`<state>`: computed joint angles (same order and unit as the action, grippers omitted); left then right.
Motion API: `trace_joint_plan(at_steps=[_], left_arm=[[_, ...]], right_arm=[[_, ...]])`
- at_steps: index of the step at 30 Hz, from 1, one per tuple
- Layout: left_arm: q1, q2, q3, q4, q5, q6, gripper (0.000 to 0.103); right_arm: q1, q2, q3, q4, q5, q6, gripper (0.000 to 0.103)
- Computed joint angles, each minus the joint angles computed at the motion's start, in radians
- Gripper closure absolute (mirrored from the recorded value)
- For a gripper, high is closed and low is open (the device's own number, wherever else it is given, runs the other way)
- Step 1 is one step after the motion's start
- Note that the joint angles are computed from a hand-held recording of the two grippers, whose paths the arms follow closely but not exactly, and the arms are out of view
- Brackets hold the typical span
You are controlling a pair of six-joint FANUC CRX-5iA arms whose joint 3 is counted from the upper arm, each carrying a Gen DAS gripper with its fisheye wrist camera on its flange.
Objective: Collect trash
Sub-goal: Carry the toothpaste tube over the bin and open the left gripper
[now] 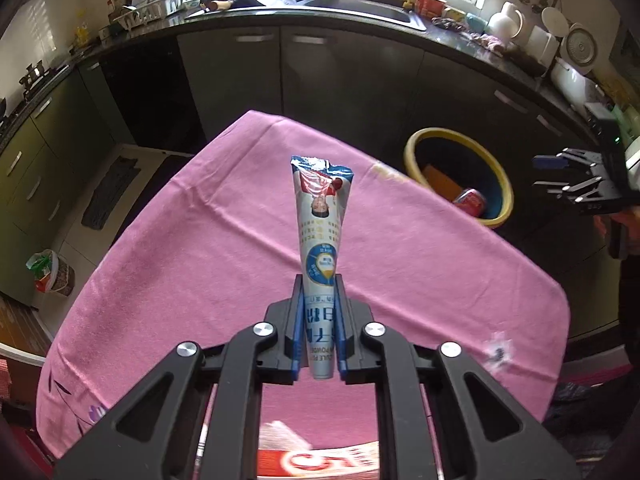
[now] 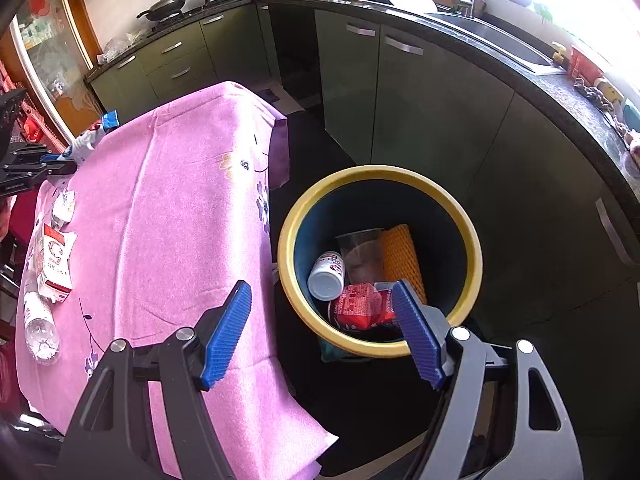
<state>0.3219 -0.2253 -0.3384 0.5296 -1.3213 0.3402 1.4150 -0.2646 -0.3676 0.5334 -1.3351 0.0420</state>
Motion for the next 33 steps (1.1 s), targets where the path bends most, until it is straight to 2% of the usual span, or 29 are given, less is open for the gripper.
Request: trace_joint_plan(at_steps=[4, 6, 8, 12, 17, 20, 21, 22, 23, 25, 26, 30, 33], left_arm=[[-0.15, -0.031, 0.005, 0.014, -0.047, 0.136, 0.09], [-0.261, -0.016, 0.017, 0.0, -0.031, 0.203, 0.09], [-0.384, 0.012, 0.024, -0.024, 0.021, 0.259, 0.09], [-0.593, 0.146, 0.098, -0.081, 0.113, 0.374, 0.09], [-0.754, 0.323, 0.218, -0.191, 0.202, 0.507, 0.088], [-0.803, 0.406, 0.278, -0.249, 0.225, 0.581, 0.085], [-0.815, 0.431, 0.299, -0.268, 0.226, 0.602, 0.081], [-0.826, 0.451, 0.316, -0.291, 0.232, 0.626, 0.071], [-0.835, 0.466, 0.326, -0.311, 0.238, 0.647, 0.056], [-0.85, 0.472, 0.342, -0.365, 0.258, 0.691, 0.039], [-0.852, 0.466, 0.342, -0.376, 0.266, 0.704, 0.038], [-0.8, 0.337, 0.254, -0.267, 0.256, 0.63, 0.036], [-0.723, 0.133, 0.11, -0.147, 0.286, 0.516, 0.019]], right_arm=[[0.057, -0.083, -0.068, 0.022, -0.04, -0.073, 0.03], [0.095, -0.125, -0.104, 0.032, -0.073, -0.116, 0.03], [0.137, -0.173, -0.139, 0.038, -0.109, -0.157, 0.03], [0.223, -0.265, -0.204, 0.034, -0.183, -0.245, 0.03], [0.33, -0.363, -0.27, 0.015, -0.276, -0.366, 0.03], [0.374, -0.405, -0.295, 0.003, -0.326, -0.423, 0.03], [0.386, -0.417, -0.3, -0.001, -0.342, -0.44, 0.03], [0.394, -0.425, -0.303, -0.004, -0.354, -0.452, 0.03], [0.393, -0.432, -0.305, -0.008, -0.361, -0.455, 0.03], [0.397, -0.436, -0.304, -0.012, -0.369, -0.458, 0.03], [0.399, -0.434, -0.302, -0.012, -0.371, -0.455, 0.03], [0.388, -0.407, -0.286, -0.001, -0.347, -0.421, 0.03], [0.365, -0.376, -0.273, 0.013, -0.311, -0.381, 0.03]])
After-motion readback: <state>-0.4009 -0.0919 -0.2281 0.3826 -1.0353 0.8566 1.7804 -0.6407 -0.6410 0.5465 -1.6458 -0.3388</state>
